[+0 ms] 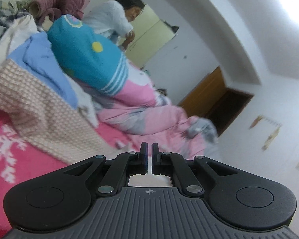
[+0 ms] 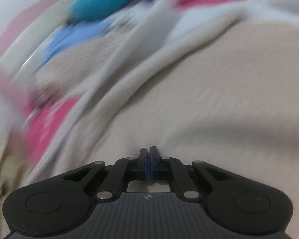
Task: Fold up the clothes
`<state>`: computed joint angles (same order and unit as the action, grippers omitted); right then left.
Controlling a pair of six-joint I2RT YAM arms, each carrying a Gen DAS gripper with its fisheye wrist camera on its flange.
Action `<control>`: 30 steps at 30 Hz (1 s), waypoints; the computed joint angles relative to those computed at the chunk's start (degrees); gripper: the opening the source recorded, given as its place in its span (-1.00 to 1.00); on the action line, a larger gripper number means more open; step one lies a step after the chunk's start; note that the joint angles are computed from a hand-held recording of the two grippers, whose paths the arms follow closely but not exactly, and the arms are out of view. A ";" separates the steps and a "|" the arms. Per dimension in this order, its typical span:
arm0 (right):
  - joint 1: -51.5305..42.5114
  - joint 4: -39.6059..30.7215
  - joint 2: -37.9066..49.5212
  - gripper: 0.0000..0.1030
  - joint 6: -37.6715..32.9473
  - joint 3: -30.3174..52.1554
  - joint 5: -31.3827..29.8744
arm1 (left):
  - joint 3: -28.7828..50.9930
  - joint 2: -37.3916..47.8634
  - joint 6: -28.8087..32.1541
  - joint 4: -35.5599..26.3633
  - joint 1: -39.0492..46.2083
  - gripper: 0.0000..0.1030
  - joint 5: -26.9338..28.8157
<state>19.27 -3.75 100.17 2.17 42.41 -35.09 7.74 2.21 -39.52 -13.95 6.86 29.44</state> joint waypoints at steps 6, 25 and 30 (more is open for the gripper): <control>-2.34 -14.69 -3.73 -0.93 -6.51 5.18 -1.23 | -0.16 15.43 3.41 7.04 -6.64 -0.73 -2.78; -25.71 -13.13 -14.56 -1.00 -6.22 -3.99 -2.96 | 3.22 32.36 10.62 9.68 -35.81 -0.07 -23.84; -26.54 -6.95 -13.34 -1.00 -9.94 -7.22 10.56 | 6.67 49.93 9.85 18.58 -50.83 -0.03 -30.71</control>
<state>-7.27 -10.71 86.84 -7.77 35.19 -24.53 14.41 52.14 -29.67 4.62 -43.97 -1.27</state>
